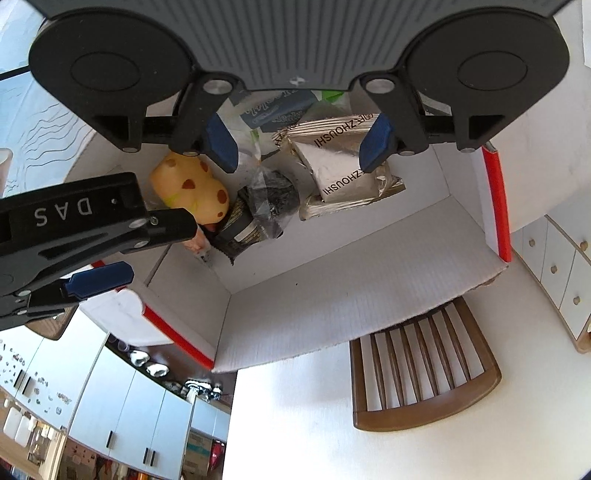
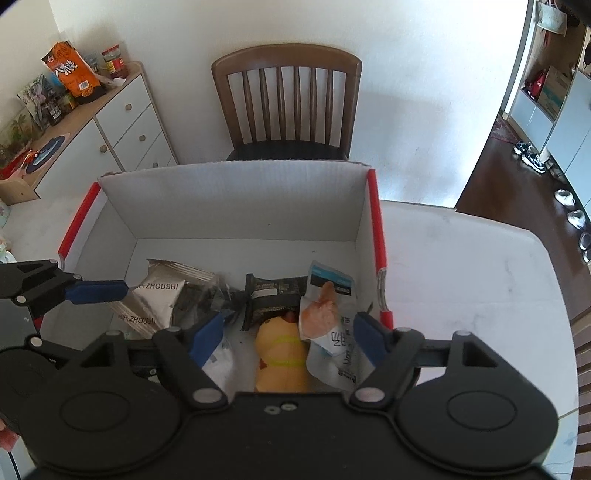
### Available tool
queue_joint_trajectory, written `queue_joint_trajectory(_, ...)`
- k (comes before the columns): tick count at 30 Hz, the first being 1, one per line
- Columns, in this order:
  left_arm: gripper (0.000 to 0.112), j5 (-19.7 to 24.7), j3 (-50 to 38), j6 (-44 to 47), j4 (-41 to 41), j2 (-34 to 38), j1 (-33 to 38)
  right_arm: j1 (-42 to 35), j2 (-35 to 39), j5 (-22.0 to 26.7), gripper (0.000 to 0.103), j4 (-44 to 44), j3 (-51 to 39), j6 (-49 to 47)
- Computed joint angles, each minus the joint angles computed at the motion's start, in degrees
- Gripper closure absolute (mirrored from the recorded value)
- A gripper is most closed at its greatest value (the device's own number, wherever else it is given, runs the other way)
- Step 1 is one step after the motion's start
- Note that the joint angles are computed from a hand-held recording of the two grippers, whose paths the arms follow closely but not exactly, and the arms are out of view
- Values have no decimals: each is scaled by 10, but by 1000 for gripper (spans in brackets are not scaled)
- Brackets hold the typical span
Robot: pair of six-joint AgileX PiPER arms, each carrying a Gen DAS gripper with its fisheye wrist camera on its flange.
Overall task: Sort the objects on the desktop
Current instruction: 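Open the right gripper dropping the white pouch while the left releases the seaweed bag, then withdraw both tools from the box back toward the items on the mat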
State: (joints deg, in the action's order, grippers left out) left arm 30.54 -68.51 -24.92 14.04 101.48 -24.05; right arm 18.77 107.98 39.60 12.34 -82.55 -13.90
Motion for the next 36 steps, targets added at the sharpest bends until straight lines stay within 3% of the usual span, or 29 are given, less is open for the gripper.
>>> queue_joint_trajectory(19, 41, 49, 50, -66, 38, -134, -67, 3, -154, 25, 26, -27, 102, -2)
queue_joint_trajectory(36, 41, 108, 143, -171, 99, -295, -178, -41, -340, 86, 26, 45, 221, -98)
